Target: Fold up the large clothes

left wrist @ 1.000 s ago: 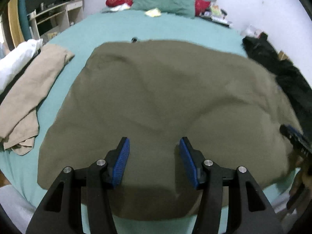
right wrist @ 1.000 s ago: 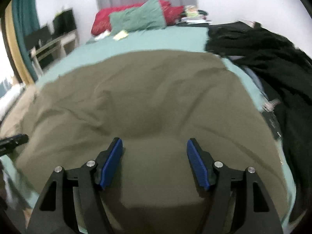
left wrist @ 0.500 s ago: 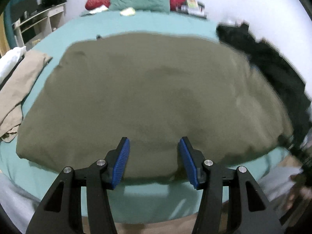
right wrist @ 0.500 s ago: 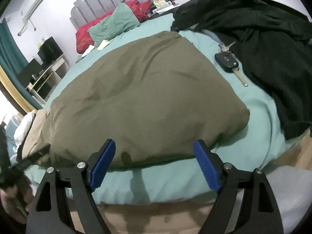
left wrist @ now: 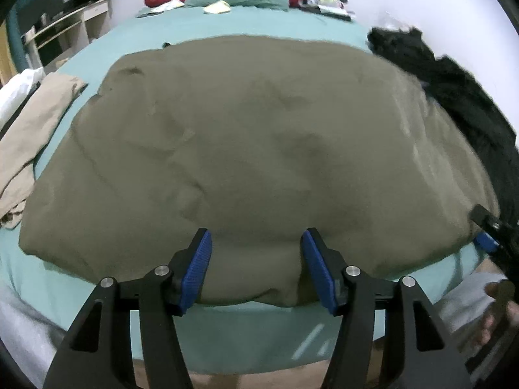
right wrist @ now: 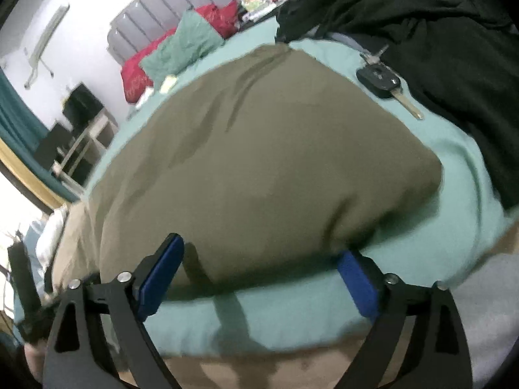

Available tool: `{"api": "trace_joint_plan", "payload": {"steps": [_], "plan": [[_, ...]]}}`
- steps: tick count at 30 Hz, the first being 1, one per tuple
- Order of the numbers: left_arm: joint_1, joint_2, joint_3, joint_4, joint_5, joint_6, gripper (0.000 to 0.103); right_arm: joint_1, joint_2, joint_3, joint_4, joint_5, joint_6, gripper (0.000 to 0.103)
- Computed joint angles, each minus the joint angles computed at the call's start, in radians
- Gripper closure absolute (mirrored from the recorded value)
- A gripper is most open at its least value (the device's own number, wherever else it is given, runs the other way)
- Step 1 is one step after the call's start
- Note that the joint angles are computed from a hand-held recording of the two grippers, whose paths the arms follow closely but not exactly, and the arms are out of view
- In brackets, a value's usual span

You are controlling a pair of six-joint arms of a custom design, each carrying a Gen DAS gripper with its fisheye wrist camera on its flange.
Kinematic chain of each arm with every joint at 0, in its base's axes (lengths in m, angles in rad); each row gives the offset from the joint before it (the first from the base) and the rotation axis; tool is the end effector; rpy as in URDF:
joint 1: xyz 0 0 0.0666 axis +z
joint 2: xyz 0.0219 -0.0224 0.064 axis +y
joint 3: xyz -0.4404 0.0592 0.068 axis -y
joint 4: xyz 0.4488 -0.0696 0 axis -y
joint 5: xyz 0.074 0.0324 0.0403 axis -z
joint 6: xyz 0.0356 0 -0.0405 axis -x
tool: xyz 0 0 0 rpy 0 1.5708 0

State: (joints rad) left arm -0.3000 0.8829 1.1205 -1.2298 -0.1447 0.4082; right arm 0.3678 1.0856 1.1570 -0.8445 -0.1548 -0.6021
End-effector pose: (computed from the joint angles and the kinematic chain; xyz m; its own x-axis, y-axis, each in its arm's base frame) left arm 0.2790 -0.0813 0.5281 -0.8203 -0.1574 -0.5498 -0.1182 0.9873 -0.1063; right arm 0.3736 0.1494 0.5075 -0.7966 0.2928 -0.5289 -0.0086 0.8694 0.4941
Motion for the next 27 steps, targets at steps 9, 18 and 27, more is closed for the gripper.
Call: {"api": "trace_joint_plan", "payload": {"steps": [9,18,27], "plan": [[0.02,0.048,0.09,0.162,0.005,-0.031,0.041,-0.004,0.105,0.044,0.12,0.018,-0.056,0.0],[0.06,0.28,0.201,0.24,0.026,-0.049,0.041,-0.051,0.126,0.033,0.286,-0.136,-0.129,0.0],[0.064,0.402,0.22,0.194,-0.023,-0.031,0.041,-0.054,0.177,0.051,0.35,-0.164,-0.141,0.001]]}}
